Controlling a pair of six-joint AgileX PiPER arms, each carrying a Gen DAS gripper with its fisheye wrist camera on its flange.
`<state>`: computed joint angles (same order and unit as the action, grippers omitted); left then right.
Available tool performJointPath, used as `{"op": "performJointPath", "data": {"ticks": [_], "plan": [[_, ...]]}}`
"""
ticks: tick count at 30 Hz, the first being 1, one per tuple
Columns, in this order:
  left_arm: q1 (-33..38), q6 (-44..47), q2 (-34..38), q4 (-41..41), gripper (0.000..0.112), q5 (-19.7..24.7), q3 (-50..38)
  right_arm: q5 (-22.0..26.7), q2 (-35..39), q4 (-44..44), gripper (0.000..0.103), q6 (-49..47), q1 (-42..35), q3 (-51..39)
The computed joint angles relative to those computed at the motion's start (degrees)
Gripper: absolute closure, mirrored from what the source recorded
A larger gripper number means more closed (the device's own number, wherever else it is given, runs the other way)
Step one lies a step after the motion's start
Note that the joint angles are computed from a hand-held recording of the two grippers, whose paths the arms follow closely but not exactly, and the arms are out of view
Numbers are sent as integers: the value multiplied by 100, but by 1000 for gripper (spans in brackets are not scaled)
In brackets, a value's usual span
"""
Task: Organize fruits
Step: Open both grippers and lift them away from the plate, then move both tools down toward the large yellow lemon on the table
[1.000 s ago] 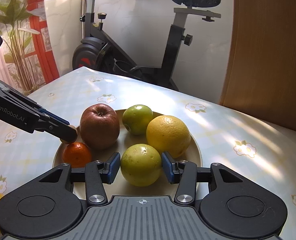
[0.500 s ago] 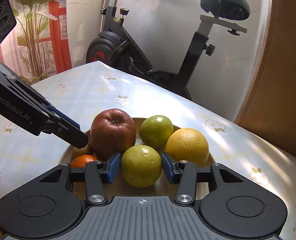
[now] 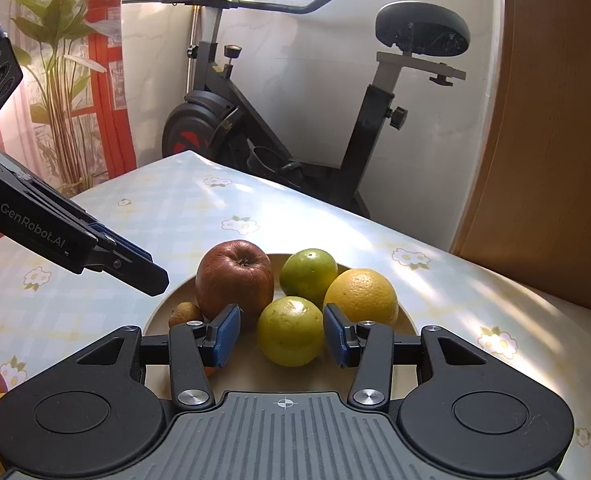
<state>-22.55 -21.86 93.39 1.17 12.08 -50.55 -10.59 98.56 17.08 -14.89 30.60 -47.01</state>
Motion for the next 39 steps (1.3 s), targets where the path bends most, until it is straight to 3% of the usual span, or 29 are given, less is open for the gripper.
{"op": "performJointPath", "data": {"ticks": [11,27,33,36,39], "plan": [[-282,-2988,-1131,2922,84,148,898,-938,-964,1276,60,-205,443,1282],[-828,-4072,-2857,3710,83,791,2329,-2037,-1370,4026,60,-881,2391,1948],[-1713,-6260,-3230,5360,82,1344,2744,-2306,-1380,4973,60,-1258,3138,1952],[-1959,-6895,-3345,5588,71,1443,2891,-2358,-1393,5195,60,-1145,3333,1954],[-2330,-7695,-3424,5988,71,1646,3053,-2378,-1345,5431,60,-1239,3533,1907]]}}
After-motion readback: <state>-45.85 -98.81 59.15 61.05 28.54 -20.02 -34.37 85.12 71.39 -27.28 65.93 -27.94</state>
